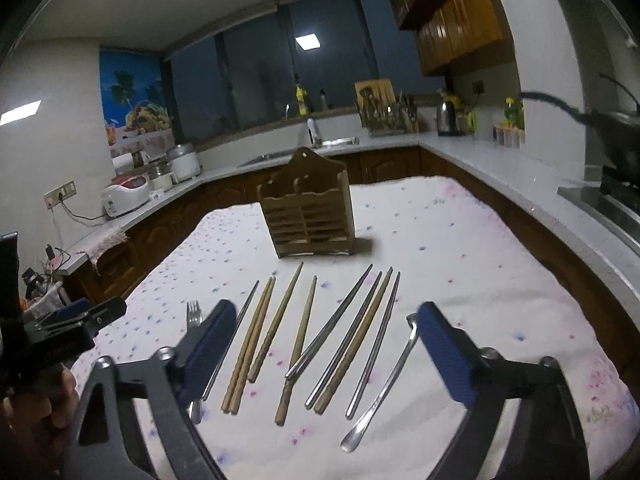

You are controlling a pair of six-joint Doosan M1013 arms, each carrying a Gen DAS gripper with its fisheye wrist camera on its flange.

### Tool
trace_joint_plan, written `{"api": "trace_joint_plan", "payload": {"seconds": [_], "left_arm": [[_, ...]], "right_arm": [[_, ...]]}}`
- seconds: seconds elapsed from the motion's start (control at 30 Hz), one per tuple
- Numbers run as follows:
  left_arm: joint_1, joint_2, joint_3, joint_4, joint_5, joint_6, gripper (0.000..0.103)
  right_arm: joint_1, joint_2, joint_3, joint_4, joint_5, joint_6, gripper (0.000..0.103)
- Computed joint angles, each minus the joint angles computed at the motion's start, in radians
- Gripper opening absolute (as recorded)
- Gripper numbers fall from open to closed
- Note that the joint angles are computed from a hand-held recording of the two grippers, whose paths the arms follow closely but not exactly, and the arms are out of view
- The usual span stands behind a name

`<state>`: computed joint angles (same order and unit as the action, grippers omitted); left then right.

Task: Organize utensils
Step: 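Grasp a thin metal stick with the left tool while the right tool grasps another metal stick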

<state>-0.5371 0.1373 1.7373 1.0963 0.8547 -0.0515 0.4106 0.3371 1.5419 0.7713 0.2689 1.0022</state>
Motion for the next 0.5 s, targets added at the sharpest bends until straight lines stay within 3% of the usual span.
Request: {"api": "trace_joint_plan", "payload": {"seconds": [0.13,0.3,0.5], "left_arm": [[0.050,0.028,-0.055,-0.106,-0.039,0.149,0.089],[0.118,0.081,-0.152,-0.362,-0.072,0.435,0.070],[0.185,0.141,-0.256,-0.598,-0.059,0.672,0.058]], "right_arm": [[-0.013,0.047,-0.074,-0.108,0.097,0.142,0.064],[-0.027,0.131,-0.202,-0.166,0.265,0.251,0.051],[-0.030,0.221,-0.341,-0.212,0.398,0.326,0.039]]}}
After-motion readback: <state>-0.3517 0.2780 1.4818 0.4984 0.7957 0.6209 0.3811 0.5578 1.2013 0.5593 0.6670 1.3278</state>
